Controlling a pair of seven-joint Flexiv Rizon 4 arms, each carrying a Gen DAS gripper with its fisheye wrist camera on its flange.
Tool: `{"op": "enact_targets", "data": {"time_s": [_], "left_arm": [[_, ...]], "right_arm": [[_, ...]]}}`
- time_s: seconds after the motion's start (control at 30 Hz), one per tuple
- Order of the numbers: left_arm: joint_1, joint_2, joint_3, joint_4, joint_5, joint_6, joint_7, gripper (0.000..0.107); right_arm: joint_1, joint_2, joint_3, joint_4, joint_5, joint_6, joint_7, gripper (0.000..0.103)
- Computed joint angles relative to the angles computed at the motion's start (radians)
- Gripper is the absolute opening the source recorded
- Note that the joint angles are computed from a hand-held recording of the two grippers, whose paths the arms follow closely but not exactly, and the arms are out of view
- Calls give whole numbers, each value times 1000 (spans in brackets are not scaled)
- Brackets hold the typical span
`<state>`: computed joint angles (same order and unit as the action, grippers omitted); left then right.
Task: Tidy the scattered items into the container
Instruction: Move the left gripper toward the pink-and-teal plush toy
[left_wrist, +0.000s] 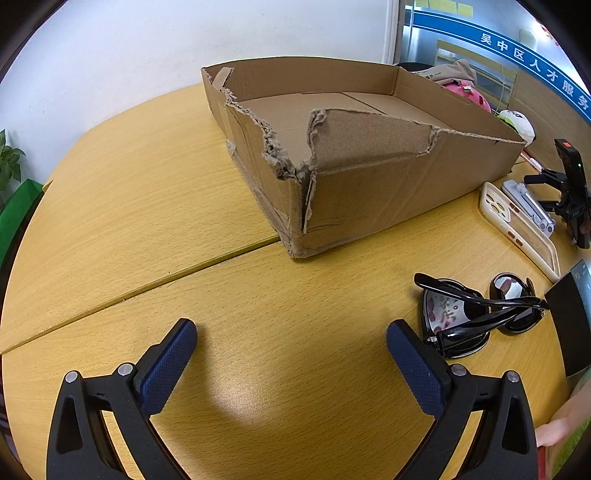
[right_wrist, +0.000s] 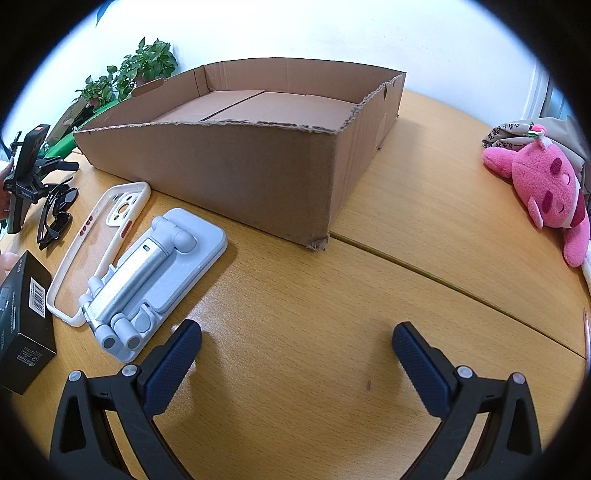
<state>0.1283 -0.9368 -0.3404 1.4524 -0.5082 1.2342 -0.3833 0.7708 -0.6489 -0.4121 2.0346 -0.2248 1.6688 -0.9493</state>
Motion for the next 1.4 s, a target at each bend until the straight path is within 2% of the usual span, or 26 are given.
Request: {"op": "enact_targets", "data": {"time_s": [0.1, 0.2, 0.27, 0.37, 0.53, 0.63, 0.8, 0.87, 0.97, 1.07, 1.2, 1.3, 1.4], "left_arm": [[-10, -8, 5, -11, 3, 2, -9, 103], [-19, -4, 9, -6, 4, 18, -29, 103], [-19, 7, 21, -10, 9, 6, -47, 103], [-48, 35, 85, -8, 26, -16, -122, 103], [-110, 145, 186, 96, 81, 80, -307, 103], [-98, 249, 175, 171, 83, 46, -378, 103], [-132, 389, 194, 257, 89, 1, -490, 103], [-147, 448, 191, 283, 71, -51, -542, 103], [-153, 523, 161, 324, -6, -72, -578, 103], [-188, 579, 185, 331, -11, -94, -631, 103], [-231, 626, 219, 315, 60, -143, -653, 103], [-243, 646, 222, 293, 82, -206, -641, 103], [-239, 655, 209, 279, 47, -289, -587, 103]], "right_arm": [[16, 4, -14, 6, 7, -9, 13, 103], [24, 29, -13, 8, -3, -78, 57, 103], [5, 51, 17, -6, -20, -157, 91, 103], [-45, 96, 93, -44, -43, -327, 113, 101], [98, 216, -64, 29, -252, -357, 281, 100], [121, 293, -90, 40, -356, -368, 340, 100], [56, 378, -20, 6, -404, -348, 332, 101], [26, 397, 2, -10, -427, -322, 324, 101], [-26, 419, 56, -53, -425, -313, 282, 101], [-75, 450, 115, -88, -419, -326, 219, 101], [-141, 479, 233, -140, -321, -398, 61, 101], [-166, 498, 299, -156, -289, -443, 35, 101], [-201, 494, 407, -201, -103, -470, -31, 101]]}}
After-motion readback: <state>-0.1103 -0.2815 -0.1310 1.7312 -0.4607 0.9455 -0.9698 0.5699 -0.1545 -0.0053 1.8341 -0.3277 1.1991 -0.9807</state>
